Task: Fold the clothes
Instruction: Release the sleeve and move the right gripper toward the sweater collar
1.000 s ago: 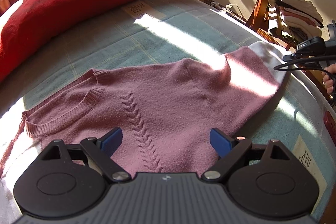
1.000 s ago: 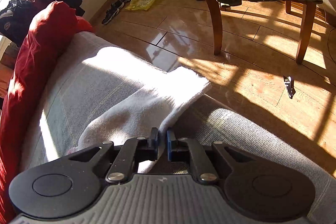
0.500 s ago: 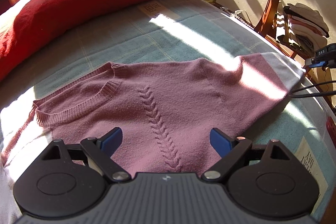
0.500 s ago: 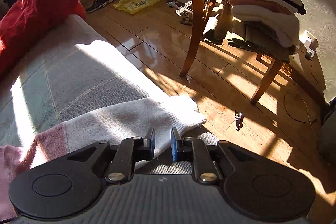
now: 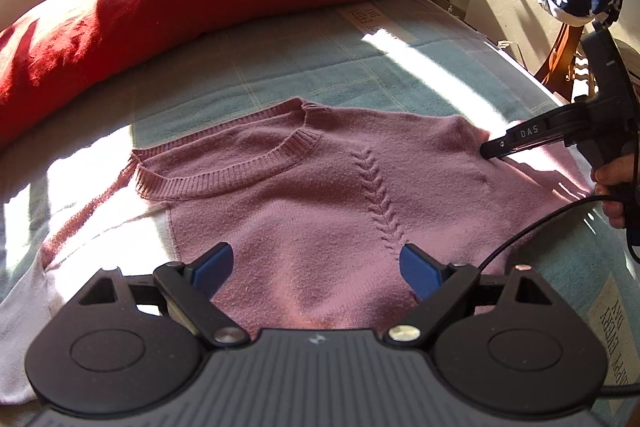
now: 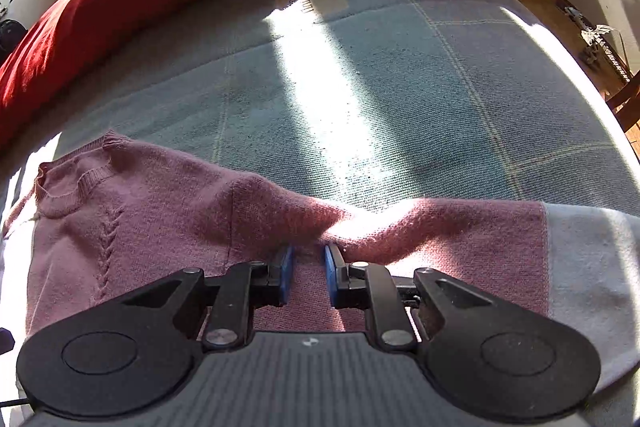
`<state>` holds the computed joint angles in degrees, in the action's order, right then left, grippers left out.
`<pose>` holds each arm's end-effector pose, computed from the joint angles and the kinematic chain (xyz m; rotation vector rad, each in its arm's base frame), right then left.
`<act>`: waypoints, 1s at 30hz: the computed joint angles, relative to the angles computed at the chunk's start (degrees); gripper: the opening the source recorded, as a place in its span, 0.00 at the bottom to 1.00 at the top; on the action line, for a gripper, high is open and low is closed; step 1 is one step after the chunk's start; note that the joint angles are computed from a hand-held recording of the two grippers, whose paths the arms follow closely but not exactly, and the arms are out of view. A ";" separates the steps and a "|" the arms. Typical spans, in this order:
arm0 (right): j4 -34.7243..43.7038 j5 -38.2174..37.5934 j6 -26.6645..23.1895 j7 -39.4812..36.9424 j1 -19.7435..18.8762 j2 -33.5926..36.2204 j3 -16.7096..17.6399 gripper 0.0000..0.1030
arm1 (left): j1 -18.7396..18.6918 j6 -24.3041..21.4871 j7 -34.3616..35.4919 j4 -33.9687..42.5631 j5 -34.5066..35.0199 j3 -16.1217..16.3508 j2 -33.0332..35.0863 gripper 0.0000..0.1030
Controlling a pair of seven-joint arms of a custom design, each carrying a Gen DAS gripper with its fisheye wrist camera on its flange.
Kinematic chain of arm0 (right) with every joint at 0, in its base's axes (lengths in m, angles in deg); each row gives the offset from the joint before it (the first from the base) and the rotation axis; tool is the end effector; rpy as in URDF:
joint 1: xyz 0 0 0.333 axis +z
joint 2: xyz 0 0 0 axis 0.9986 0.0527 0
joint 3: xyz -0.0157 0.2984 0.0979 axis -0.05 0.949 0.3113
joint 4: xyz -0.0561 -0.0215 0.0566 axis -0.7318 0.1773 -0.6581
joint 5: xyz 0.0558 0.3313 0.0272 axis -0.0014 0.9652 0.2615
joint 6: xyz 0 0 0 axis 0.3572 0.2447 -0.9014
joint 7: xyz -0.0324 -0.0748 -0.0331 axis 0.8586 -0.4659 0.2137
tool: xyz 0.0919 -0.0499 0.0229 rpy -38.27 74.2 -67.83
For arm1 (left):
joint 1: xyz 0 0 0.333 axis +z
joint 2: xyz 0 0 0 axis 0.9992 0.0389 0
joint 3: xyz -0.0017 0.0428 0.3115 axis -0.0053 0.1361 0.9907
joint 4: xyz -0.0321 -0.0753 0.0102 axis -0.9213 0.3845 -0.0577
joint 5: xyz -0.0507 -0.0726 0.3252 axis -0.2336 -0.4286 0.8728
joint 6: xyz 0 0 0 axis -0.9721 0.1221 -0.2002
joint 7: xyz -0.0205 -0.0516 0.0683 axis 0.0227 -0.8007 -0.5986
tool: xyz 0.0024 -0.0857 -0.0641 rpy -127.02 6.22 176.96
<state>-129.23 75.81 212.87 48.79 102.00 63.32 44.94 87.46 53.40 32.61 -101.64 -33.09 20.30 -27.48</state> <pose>0.4743 0.1358 0.5339 -1.7728 1.9478 -0.2156 0.3507 -0.0439 0.5988 -1.5087 2.2933 -0.6471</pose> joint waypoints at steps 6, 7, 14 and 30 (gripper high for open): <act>0.56 -4.05 -0.54 6.16 -0.74 -2.35 0.41 0.24 | 1.01 -0.23 0.38 -0.77 -0.48 1.54 -0.91 0.88; 0.50 -3.01 -0.87 5.60 -0.29 -3.17 0.18 0.28 | 1.23 -0.06 0.41 -0.77 -0.52 1.63 -0.86 0.88; 4.25 -3.24 3.02 4.60 0.79 4.85 1.33 0.31 | 2.64 0.08 0.51 -1.18 -0.57 2.36 -1.39 0.88; 0.41 -6.50 0.80 8.01 1.18 -3.00 0.84 0.47 | 9.41 -4.13 -1.98 -2.20 1.77 5.02 -4.12 0.88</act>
